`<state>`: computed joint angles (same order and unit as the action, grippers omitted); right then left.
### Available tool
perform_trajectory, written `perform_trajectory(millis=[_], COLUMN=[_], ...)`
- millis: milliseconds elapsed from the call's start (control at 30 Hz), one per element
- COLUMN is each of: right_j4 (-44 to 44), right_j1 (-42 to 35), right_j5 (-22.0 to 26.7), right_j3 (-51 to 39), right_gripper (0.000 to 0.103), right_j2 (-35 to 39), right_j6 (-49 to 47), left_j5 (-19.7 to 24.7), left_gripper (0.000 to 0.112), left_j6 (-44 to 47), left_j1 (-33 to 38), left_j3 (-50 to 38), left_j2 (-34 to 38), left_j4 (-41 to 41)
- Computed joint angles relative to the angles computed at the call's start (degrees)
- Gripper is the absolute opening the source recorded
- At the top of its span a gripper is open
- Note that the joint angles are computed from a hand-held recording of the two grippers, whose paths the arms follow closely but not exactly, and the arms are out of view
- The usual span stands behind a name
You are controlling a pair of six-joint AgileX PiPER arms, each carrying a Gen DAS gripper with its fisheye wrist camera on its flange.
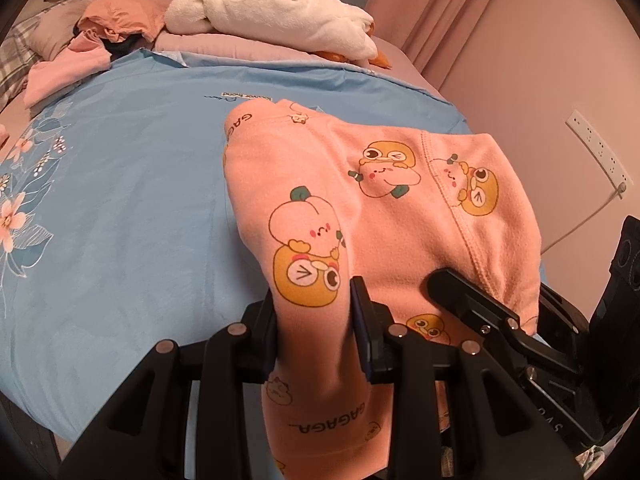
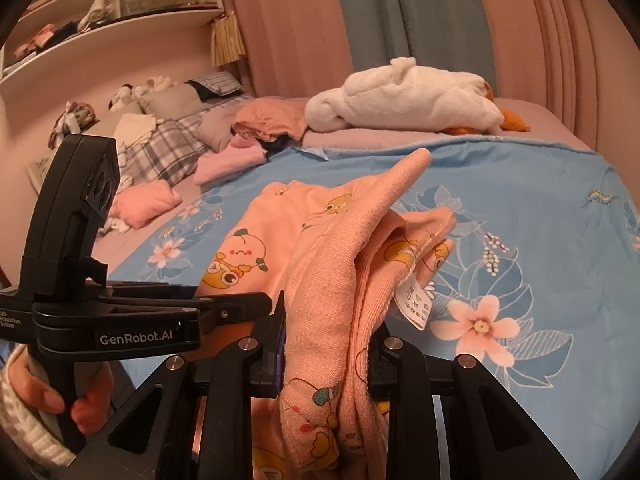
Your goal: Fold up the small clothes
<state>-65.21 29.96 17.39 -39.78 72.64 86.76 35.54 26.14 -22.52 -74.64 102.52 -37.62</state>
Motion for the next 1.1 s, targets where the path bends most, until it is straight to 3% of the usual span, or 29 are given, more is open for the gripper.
perform_trajectory(millis=[633, 1100], right_j4=[-3.89, -4.46], right_j1=[5.77, 5.52], right_j5=[4.69, 4.55], right_j3=[-6.38, -10.8], right_gripper=[0.028, 0.028], right_j2=[2.69, 6.63], right_j6=[-0.64, -3.75], left_j5=[-2.48, -2.23], left_gripper=[0.032, 0.033], left_j6=[4.99, 8.06], left_j1=[4.46, 7.3], left_j3=[4.0, 0.81], left_j2=[-6.24, -3.64], left_j4=[-3.69, -6.06])
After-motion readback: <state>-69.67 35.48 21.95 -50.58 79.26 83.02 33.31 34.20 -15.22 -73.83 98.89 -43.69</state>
